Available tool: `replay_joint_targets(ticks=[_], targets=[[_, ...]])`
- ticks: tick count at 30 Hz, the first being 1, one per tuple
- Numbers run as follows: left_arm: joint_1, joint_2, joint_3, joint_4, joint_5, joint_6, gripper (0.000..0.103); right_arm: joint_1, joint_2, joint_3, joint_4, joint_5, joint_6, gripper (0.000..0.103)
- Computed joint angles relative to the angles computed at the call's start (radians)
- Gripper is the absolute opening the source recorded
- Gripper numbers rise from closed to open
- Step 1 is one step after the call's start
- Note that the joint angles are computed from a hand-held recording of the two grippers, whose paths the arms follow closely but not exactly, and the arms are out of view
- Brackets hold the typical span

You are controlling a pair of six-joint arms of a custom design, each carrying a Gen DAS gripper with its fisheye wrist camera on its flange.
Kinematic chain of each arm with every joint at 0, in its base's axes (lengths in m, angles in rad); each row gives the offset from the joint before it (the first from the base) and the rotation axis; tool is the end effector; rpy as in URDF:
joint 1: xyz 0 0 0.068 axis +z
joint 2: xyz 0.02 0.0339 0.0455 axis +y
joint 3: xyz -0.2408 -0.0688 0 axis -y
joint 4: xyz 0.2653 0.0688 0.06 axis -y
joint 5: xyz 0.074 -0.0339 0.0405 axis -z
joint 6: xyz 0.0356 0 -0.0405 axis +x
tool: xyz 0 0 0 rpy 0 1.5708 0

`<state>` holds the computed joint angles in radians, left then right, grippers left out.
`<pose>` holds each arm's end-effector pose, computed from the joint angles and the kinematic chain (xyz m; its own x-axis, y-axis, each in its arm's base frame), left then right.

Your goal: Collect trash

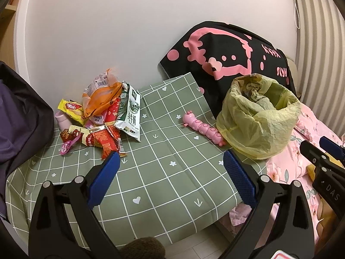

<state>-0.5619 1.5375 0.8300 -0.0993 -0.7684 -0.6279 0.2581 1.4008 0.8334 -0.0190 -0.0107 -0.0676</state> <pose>0.2853 -0.1504 0.1554 -0.4805 -0.1966 -0.8547 -0.3782 0.9257 -0.0003 0.3156 0.0837 0.1982 -0.5160 -0.2061 -0.8314 -0.2994 0.9528 -0.0504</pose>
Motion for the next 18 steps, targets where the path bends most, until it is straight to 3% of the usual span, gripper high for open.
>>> replay_joint_targets(ticks=[18], targets=[[-0.009,-0.003,-0.004,0.016,0.012,0.019,0.092,-0.017,-0.006,0.004,-0.008,-0.006,0.004,0.057]])
